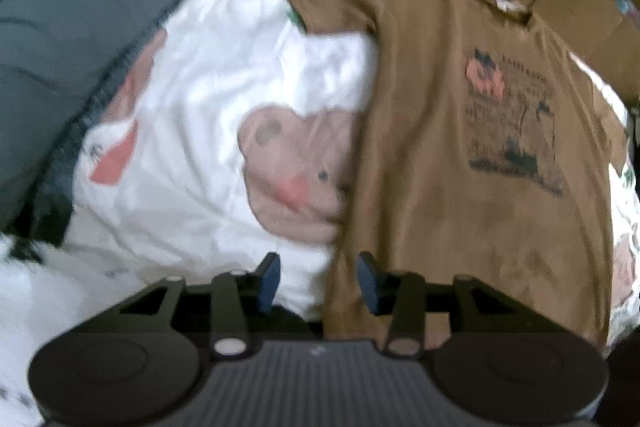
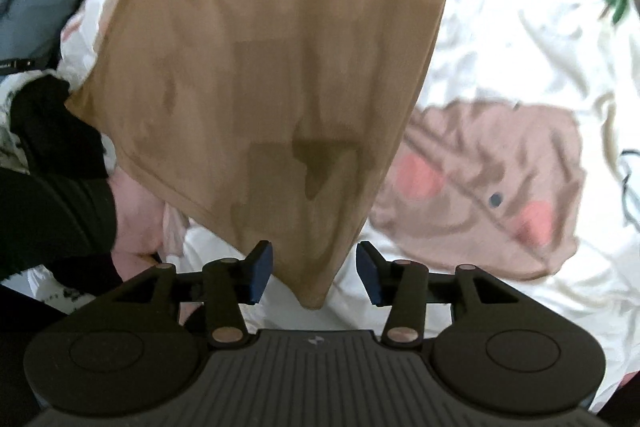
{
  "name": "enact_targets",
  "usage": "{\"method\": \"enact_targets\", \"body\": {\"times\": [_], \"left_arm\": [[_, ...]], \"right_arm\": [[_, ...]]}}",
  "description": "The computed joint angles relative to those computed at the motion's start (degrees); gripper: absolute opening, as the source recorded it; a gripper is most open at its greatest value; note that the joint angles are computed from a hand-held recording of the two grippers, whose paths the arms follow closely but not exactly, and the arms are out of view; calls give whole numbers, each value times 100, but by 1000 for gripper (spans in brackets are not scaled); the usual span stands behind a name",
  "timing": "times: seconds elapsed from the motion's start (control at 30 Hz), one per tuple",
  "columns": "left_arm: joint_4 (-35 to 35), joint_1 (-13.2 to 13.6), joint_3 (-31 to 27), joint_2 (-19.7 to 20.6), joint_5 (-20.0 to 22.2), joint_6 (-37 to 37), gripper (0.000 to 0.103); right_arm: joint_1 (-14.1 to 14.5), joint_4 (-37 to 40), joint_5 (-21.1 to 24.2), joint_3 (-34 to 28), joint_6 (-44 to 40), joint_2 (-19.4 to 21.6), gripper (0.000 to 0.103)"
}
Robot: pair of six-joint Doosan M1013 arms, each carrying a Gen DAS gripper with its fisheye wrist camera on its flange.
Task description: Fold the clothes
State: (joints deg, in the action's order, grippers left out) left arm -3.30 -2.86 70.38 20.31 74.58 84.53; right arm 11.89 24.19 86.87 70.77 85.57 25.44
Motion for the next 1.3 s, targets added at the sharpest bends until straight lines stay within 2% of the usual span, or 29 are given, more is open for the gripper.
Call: {"method": "enact_targets", "body": {"times": [0.27, 0.37, 0.47, 0.63, 0.77, 0.9, 1.03, 1.3], "left_arm": [[43, -20, -504, 248, -247, -95, 50], [102, -37, -861, 498, -166, 36, 56], [56, -20, -1217, 733, 24, 198, 56], [44, 77, -2407, 1530, 516, 480, 58], [0, 206, -3103, 2054, 572, 318, 58], [12, 296, -3821, 2631, 618, -15, 58], [-206, 335, -4037, 2907, 652, -151, 58], [-1003, 425, -3646, 3031, 393, -454, 57]], "right_arm": [[-116, -89, -508, -246, 74, 5, 59], [-114, -190, -871, -302, 101, 21, 64], [-70, -485, -1349, -324, 221, 44, 71], [-55, -726, -1740, -621, 292, 310, 72], [-58, -628, -1913, -1178, 65, 759, 72], [-38, -745, -2022, -1605, 208, 1080, 72], [-7, -917, -2107, -2075, 539, 1463, 72], [28, -1034, -2181, -2284, 983, 1793, 72]]}}
